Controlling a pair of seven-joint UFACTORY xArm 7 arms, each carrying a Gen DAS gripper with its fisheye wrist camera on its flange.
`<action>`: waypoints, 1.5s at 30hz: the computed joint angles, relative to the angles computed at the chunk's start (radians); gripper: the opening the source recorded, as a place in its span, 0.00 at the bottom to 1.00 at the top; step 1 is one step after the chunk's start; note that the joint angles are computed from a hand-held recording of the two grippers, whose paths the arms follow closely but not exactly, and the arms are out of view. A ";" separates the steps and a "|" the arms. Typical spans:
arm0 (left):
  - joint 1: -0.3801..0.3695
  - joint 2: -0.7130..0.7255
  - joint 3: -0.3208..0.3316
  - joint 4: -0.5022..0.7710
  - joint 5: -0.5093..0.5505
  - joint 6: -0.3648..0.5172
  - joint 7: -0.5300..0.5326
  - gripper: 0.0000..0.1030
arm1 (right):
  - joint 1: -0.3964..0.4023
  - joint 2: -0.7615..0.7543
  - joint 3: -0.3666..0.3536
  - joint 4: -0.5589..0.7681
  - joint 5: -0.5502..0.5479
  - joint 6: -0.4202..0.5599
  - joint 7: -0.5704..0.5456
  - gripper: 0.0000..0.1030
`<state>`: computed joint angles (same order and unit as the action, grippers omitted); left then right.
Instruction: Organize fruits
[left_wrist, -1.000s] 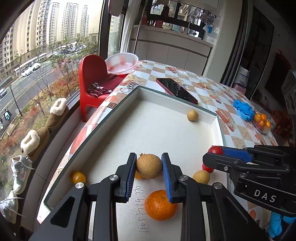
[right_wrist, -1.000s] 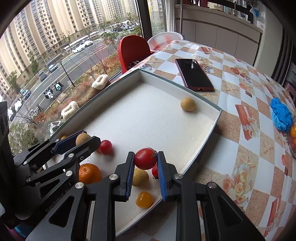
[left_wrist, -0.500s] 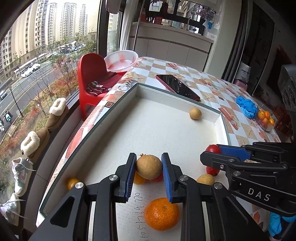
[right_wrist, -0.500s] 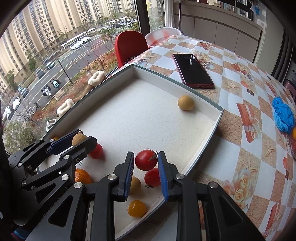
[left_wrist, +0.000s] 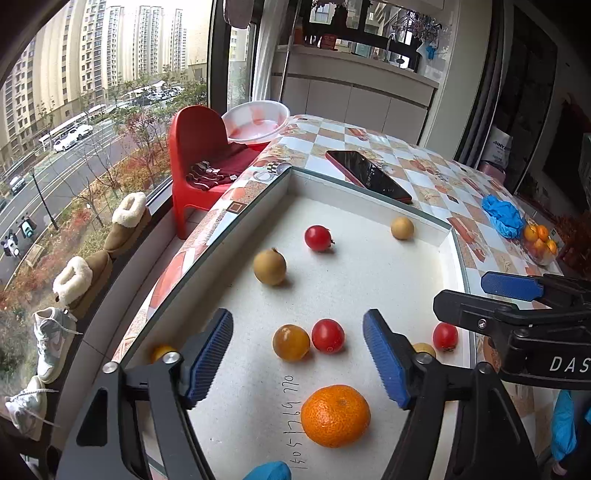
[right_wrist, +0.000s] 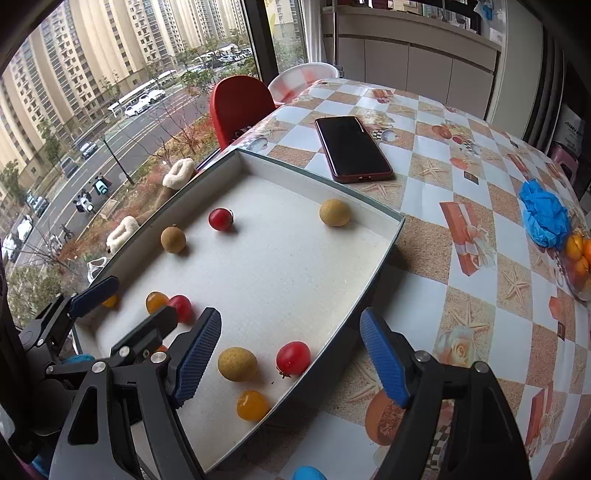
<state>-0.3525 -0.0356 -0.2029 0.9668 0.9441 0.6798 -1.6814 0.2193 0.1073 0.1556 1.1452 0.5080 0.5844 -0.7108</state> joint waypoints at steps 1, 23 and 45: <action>-0.004 -0.001 -0.005 0.003 0.014 0.017 -0.019 0.99 | -0.002 -0.001 -0.002 0.000 -0.002 0.004 0.004 0.82; -0.069 0.073 -0.002 0.075 -0.016 0.088 -0.012 0.99 | -0.035 -0.043 -0.033 -0.043 0.011 0.020 0.000 0.85; -0.113 0.102 0.018 0.114 -0.023 0.118 0.009 0.99 | -0.036 -0.041 -0.036 -0.057 -0.044 -0.006 0.028 0.93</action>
<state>-0.4653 0.0668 -0.1851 1.0811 0.9211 0.7983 -1.6724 0.1834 0.0661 0.1196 1.0878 0.4640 0.5782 -0.6823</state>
